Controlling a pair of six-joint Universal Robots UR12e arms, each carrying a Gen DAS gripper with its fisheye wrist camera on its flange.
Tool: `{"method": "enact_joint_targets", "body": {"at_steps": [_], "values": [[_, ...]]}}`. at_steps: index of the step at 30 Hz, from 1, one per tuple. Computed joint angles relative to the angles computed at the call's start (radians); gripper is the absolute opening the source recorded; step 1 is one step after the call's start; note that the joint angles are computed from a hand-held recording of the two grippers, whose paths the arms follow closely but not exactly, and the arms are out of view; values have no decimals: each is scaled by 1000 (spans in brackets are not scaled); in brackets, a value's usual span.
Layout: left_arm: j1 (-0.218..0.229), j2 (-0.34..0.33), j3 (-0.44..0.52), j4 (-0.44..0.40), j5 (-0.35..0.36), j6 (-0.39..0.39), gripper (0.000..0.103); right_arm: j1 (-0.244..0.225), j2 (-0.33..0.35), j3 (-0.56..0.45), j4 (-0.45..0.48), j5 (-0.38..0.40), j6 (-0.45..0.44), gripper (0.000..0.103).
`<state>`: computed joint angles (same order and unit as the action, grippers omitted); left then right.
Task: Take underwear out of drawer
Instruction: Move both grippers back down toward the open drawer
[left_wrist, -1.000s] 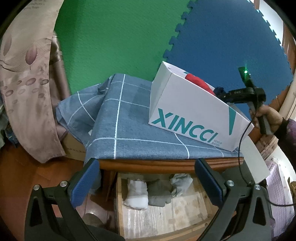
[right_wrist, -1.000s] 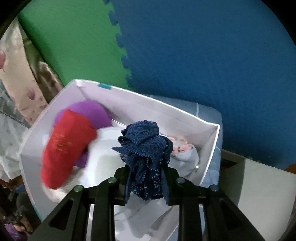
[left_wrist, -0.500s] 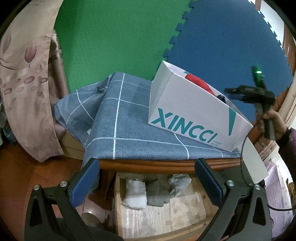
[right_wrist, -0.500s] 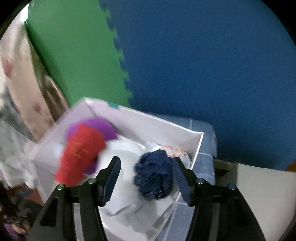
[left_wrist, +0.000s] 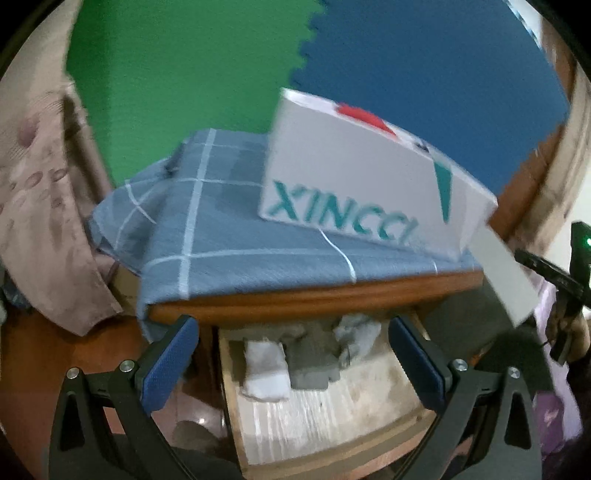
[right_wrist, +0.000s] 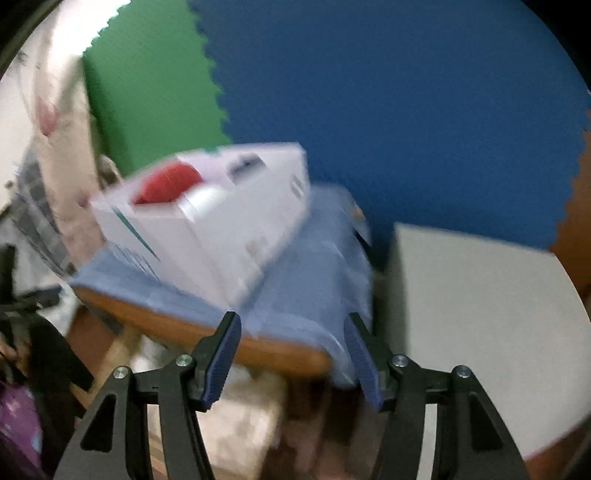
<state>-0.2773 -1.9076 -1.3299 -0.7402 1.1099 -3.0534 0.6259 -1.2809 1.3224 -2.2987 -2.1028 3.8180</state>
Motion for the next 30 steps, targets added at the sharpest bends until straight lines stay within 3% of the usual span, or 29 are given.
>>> {"method": "enact_joint_targets", "body": {"at_steps": [5, 9, 13, 17, 26, 28, 30], "values": [[-46, -4, 21, -101, 60, 191, 101, 2, -39, 83, -38, 24, 88, 59], [-55, -6, 27, -144, 29, 233, 101, 12, -37, 92, -102, 15, 81, 59], [-62, -11, 35, -189, 5, 292, 101, 25, -28, 76, -81, 24, 78, 59], [-62, -25, 61, -257, 5, 292, 101, 25, -28, 80, -90, 32, 79, 59], [-61, -16, 49, -218, -13, 277, 101, 12, -40, 107, -147, 73, 117, 59], [-52, -11, 40, -191, -41, 262, 101, 12, -36, 95, -123, 79, 128, 59], [-37, -2, 22, -132, -73, 216, 101, 23, -4, 29, -13, 75, 84, 59]]}}
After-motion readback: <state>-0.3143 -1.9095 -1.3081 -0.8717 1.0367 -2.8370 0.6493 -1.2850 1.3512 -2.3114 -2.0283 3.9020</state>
